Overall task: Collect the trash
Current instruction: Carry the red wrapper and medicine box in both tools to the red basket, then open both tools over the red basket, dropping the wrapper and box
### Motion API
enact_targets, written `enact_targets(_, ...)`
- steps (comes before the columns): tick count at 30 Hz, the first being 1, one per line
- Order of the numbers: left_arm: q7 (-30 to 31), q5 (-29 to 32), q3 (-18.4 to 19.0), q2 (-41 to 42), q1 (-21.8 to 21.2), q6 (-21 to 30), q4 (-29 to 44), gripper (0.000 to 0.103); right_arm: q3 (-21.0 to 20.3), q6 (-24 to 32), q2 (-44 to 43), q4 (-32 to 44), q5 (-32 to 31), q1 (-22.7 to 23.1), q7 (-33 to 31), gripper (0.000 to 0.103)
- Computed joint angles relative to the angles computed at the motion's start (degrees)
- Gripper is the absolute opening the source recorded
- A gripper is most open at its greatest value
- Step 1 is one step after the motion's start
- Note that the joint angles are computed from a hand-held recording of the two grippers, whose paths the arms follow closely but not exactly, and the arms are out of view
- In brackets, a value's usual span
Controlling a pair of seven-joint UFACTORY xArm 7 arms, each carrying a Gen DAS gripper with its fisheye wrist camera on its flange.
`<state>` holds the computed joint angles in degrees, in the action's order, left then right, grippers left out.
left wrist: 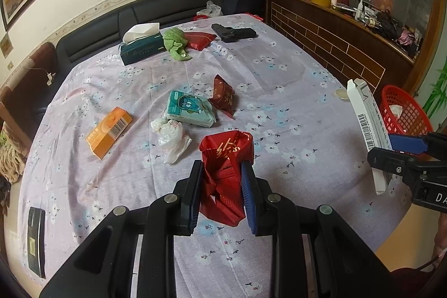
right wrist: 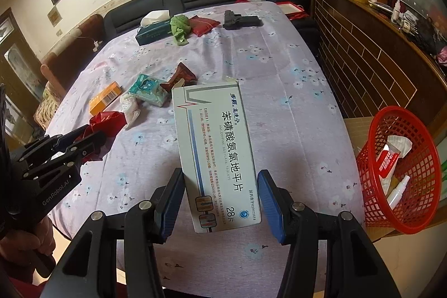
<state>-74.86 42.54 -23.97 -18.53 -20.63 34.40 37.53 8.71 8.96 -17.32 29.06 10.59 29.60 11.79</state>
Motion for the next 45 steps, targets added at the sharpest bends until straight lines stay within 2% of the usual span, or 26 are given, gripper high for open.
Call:
enact_targets(17, -0.23, 2.07, 0.56, 3.87, -1.65, 2.12, 3.71, 0.026, -2.18, 0.18, -1.34, -1.28, 2.51, 0.29, -1.87, 0.057)
enact_targets(27, 1.60, 4.10, 2.28, 8.92, -3.87, -0.33, 9.08, 0.026, -4.32, 1.75, -5.97, -4.15, 3.17, -2.32, -1.14, 0.057)
enact_targets(34, 7.90, 2.99, 4.67, 18.09, -8.34, -3.65, 19.06, 0.026, -7.65, 3.59, -11.93, -7.57, 3.36, -7.90, 0.02, 0.058)
enact_targets(36, 11.36, 1.72, 5.28, 22.24, -10.39, -4.52, 24.07, 0.026, -9.29, 4.24, -13.41, -8.57, 3.60, -9.52, -0.19, 0.058)
enact_targets(42, 21.57, -6.33, 6.43, 33.76, -14.82, -7.04, 37.73, 0.027, -15.58, 6.50, -15.90, -9.82, 5.02, -15.10, -3.24, 0.058)
enact_targets(45, 27.00, -10.77, 6.37, 40.19, -16.82, -6.18, 45.52, 0.027, -17.94, 7.59, -15.84, -9.30, 6.33, -17.08, -5.55, 0.058)
